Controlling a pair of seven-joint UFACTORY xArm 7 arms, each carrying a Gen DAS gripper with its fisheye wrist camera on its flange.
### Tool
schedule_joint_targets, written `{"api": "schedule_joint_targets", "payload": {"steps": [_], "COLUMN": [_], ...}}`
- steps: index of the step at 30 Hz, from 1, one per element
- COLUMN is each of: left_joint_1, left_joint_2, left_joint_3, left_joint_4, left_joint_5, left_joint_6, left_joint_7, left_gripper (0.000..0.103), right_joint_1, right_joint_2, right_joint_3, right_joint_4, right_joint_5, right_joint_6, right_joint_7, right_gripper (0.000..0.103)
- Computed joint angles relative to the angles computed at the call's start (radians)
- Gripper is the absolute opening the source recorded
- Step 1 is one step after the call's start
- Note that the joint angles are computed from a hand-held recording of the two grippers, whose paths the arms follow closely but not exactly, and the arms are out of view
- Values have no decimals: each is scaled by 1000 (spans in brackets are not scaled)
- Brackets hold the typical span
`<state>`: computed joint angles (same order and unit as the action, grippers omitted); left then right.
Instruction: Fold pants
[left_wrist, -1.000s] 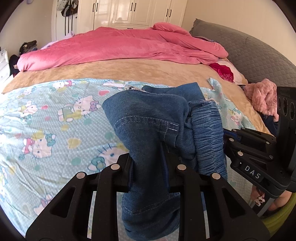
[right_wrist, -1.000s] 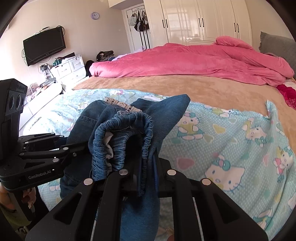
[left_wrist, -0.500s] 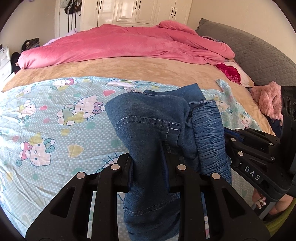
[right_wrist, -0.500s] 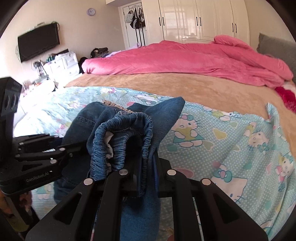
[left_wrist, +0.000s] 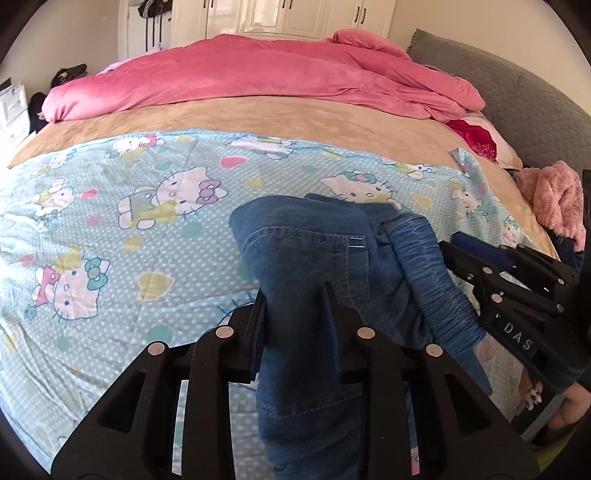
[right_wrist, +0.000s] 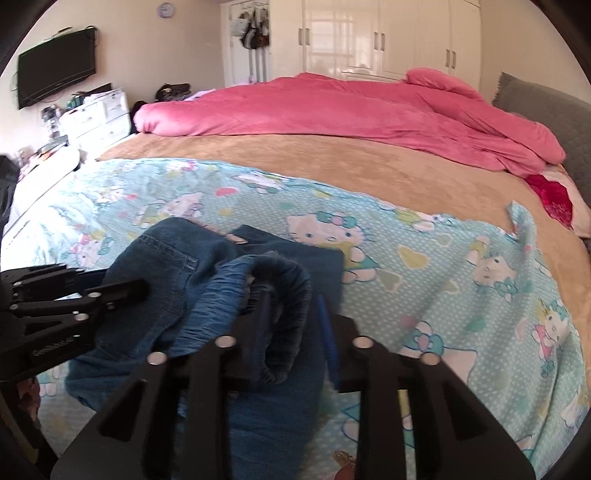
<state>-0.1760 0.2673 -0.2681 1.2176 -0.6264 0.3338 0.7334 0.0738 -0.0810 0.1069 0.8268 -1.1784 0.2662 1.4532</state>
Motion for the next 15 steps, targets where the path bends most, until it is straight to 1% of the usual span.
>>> {"api": "schedule_joint_targets", "payload": {"steps": [2,5,7,8,11,12,15], "left_joint_1": [3,2,4,2,-15,-18,-24], "left_joint_2": [-2,-9,-15,-15,-14,-14,-10], "left_joint_3": [0,0,-3,-1,17,20,30], "left_joint_4": [-4,-15,-23,-24,-32,-33,-36], "left_joint_5": [-6,-5,-13,-10,37,49,93], "left_joint_6": [-2,-11,-15,-16,-18,-18,-8], "left_joint_7": [1,4,11,11,-22,-33,-67], "left_gripper": [20,23,27,31,35,36,41], "right_joint_1": [-5,-11,-18,-20,-17,-11,4], "right_joint_2": [-6,-15,-22,-23,-13,-5,12], "right_joint_3": [-2,-4,-2,0,1,-2,-1], "right_joint_4": [-8,-21,-28,-27,-27,-27,-26], "right_joint_5": [-11,-7,-13,-13,35,86,186], "right_joint_6": [-2,-14,-29,-28,-25,-21,7], "right_joint_7": [23,41,54,55,0,-53,-157], "right_gripper": [41,45,46,47,47,47,47]}}
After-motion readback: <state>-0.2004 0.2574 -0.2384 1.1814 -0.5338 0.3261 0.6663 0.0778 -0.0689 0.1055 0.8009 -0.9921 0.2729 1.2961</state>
